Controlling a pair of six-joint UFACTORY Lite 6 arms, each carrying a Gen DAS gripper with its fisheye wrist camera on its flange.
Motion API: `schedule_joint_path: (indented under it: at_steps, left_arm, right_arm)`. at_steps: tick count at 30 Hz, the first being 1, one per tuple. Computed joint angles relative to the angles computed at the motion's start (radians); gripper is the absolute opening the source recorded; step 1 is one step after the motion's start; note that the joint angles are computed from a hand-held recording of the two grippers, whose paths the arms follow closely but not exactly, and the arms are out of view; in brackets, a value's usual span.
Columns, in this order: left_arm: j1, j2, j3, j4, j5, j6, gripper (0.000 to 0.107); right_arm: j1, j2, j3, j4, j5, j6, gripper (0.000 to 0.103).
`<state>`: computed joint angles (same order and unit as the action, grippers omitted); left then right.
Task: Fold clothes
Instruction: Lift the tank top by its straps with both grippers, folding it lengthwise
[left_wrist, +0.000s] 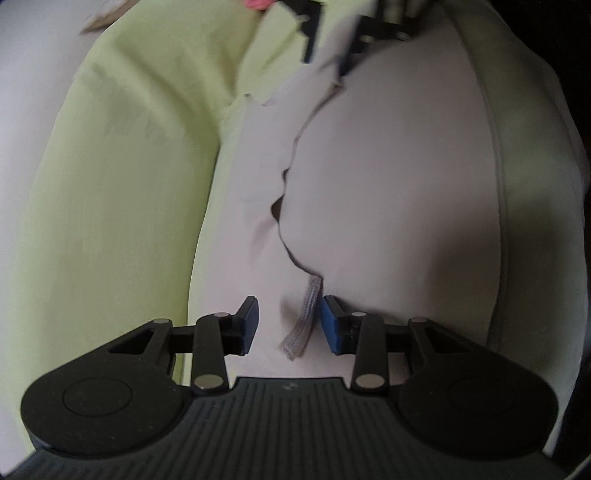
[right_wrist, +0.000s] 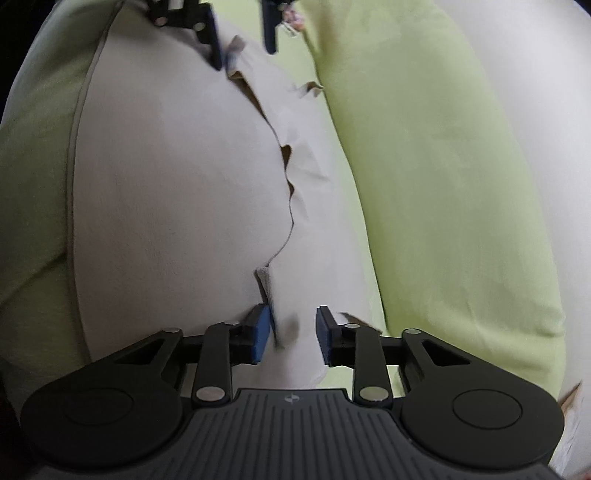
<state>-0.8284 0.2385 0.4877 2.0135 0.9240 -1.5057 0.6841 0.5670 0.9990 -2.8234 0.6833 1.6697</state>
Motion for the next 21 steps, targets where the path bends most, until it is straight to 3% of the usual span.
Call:
schedule_joint_path:
  at_steps: [3,4,8,13,21]
  left_arm:
    - [0.007,0.014,0.026,-0.033,-0.027,0.094,0.011]
    - [0.004,0.024,0.033,-0.042,-0.018,0.104,0.007]
    - [-0.015,-0.021,0.038,-0.076,-0.039,0.02,0.006]
    - [-0.189,-0.125,-0.013,-0.225,0.025,-0.071,0.006]
    - [-0.43,0.026,0.022,-0.428,0.086,-0.198,0.006]
  right_arm:
    - [-0.013,0.026,0.04,-0.018,-0.015,-0.025,0.014]
    - [-0.018,0.029,0.052,-0.021,-0.027,-0.026,0.0]
    - [-0.046,0.0,0.045,-0.074,-0.03,0.033,0.0]
    - [-0.083,-0.14,-0.053,-0.122,-0.047,0.096,0.0]
    - [-0.071,-0.266,-0.204,-0.089,-0.089,0.096,0.0]
